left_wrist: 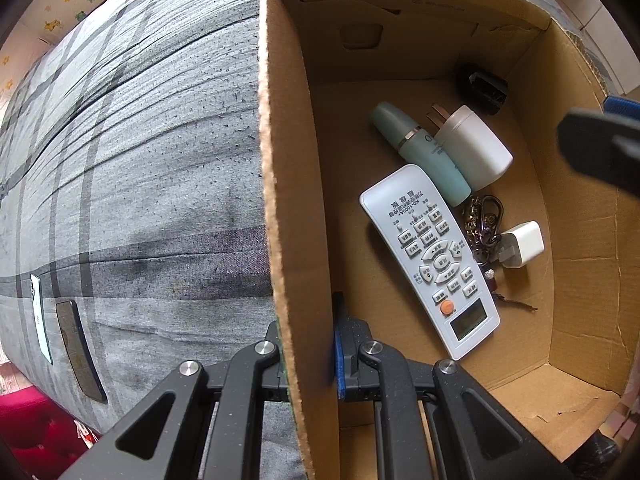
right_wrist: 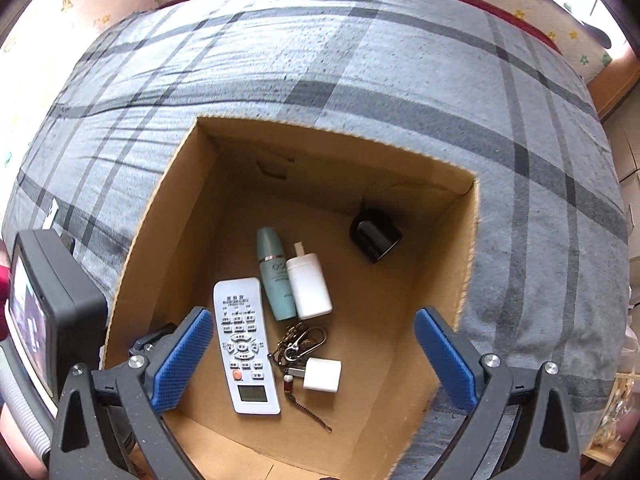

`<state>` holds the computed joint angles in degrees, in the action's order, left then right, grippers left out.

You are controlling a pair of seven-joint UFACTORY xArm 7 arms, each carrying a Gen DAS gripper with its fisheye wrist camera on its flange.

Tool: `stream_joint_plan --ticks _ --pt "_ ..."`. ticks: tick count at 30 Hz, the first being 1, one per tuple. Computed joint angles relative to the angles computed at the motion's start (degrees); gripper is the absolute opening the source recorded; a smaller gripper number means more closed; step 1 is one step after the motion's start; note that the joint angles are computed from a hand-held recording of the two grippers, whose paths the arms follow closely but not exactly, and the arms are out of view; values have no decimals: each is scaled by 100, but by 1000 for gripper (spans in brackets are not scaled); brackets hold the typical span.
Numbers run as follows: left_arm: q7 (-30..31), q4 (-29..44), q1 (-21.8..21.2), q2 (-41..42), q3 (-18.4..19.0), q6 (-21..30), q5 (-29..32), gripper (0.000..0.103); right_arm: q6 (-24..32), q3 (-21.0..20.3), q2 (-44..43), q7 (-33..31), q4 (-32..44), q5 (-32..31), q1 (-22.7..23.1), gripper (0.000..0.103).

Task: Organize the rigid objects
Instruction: 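Move the right gripper out to the blue key fob on the bed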

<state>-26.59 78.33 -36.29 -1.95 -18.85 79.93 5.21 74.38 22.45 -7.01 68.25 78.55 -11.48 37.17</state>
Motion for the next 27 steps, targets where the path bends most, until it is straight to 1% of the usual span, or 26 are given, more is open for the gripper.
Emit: stream_joint_plan --ticks 9,13,27 --pt "-87 85 -51 81 -10 40 50 12 177 -16 -492 33 -255 5 -195 103" --pt "-102 91 -64 88 -7 40 56 12 324 4 -731 -33 -380 60 -334 103" --pt "-105 87 -66 90 2 44 56 12 491 52 -1512 -282 -944 327 -782 103"
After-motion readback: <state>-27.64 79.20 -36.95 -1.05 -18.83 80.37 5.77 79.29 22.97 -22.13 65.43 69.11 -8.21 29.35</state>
